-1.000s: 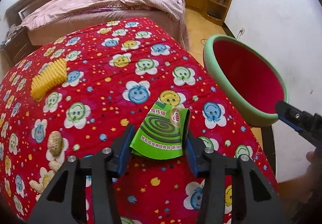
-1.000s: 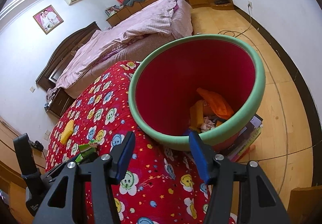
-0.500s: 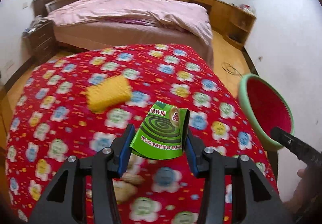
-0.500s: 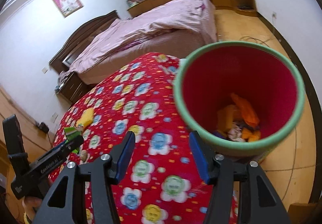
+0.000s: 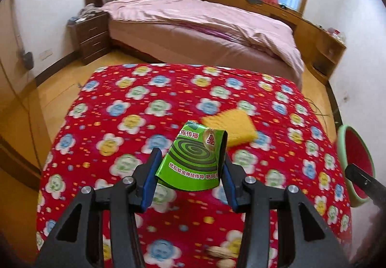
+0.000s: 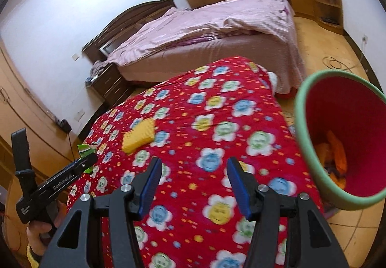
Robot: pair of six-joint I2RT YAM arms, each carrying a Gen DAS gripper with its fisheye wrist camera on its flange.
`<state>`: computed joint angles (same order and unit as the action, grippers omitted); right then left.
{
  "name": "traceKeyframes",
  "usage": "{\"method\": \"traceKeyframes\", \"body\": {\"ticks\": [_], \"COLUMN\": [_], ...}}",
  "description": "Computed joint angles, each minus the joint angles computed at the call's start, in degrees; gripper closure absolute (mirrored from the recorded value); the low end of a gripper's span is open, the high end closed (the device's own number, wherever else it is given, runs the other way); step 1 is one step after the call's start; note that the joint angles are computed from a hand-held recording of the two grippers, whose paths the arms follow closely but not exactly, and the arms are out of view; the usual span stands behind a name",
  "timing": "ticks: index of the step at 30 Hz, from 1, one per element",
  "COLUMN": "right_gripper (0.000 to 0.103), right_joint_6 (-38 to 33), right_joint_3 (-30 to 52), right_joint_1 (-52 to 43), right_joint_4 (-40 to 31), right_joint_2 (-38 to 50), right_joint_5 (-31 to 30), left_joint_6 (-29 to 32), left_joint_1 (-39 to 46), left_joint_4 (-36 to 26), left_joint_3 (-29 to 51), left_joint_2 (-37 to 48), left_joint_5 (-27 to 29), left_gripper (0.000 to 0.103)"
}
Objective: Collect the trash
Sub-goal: 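Lower the right tool and grasp the yellow foam net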
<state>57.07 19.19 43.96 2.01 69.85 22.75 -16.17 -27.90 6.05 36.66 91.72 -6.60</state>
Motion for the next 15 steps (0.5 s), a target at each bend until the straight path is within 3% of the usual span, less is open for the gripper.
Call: {"method": "traceKeyframes", "body": {"ticks": [15], "right_gripper": [0.044], "right_joint_6": [-8.41], "right_joint_3": [17.04], "right_joint_1": [-2.97], "right_joint_4": [6.4], "right_joint_2": [23.53], "right_joint_5": [-7.12], "left_joint_6": [1.82], "left_joint_1": [9.85], "left_joint_4": [3.2], "left_joint_3": [3.69], "left_joint_2": [8.95], "left_joint_5": [1.95], "left_gripper": [0.055]}}
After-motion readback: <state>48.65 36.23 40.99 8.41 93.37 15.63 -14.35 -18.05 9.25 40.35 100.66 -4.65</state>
